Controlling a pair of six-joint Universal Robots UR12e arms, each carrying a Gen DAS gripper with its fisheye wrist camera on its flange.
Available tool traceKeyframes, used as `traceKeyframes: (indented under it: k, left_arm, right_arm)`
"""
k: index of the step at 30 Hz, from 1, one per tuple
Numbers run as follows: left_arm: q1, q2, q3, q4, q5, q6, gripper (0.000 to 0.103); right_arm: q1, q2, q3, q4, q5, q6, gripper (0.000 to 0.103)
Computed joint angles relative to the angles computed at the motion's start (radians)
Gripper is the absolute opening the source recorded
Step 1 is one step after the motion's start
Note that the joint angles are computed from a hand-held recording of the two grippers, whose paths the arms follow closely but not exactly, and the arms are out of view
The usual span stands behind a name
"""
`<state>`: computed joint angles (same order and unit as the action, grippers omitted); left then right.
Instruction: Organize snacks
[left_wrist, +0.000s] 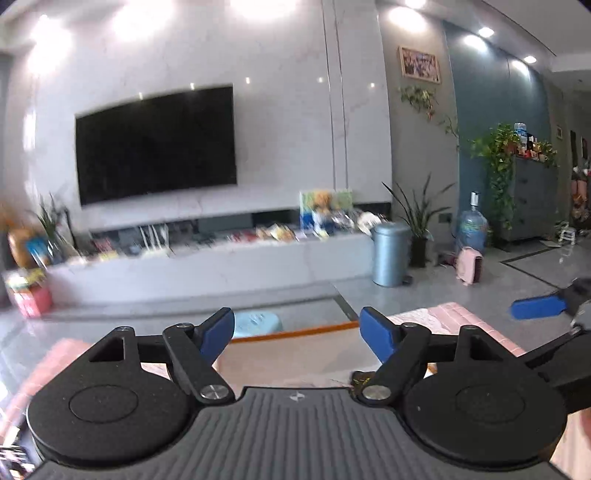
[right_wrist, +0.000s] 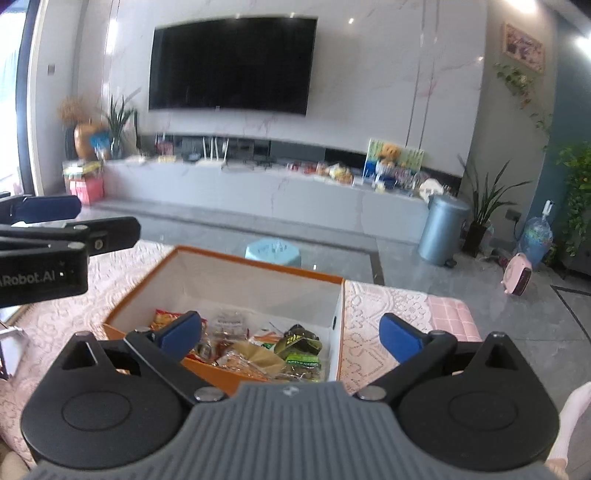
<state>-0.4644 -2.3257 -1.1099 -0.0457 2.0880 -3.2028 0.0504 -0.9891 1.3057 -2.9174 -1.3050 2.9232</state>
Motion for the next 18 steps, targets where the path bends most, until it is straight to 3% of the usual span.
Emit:
traceKeyframes:
  k: [4, 8, 13, 18]
  left_arm:
    - [-0.021, 0.009, -0.033, 0.052, 0.053, 0.015, 0.097]
    - [-0.028, 0.023, -0.072, 0.070, 0.051, -0.012, 0.097]
    - [-0.029, 0.045, -0.128, 0.054, 0.051, -0.063, 0.097]
    - [-0.036, 0.045, -0.166, 0.047, 0.094, -0.102, 0.097]
  right_arm:
    - [0.001, -0.049, 0.111, -0.170, -0.018, 0.024, 0.099]
    - [0.008, -0.086, 0.207, -0.322, -0.062, 0.081, 0.099]
    - [0.016, -0.121, 0.290, -0.400, -0.110, 0.114, 0.099]
    - [0.019, -0.128, 0.321, -0.409, -0.129, 0.139, 0.099]
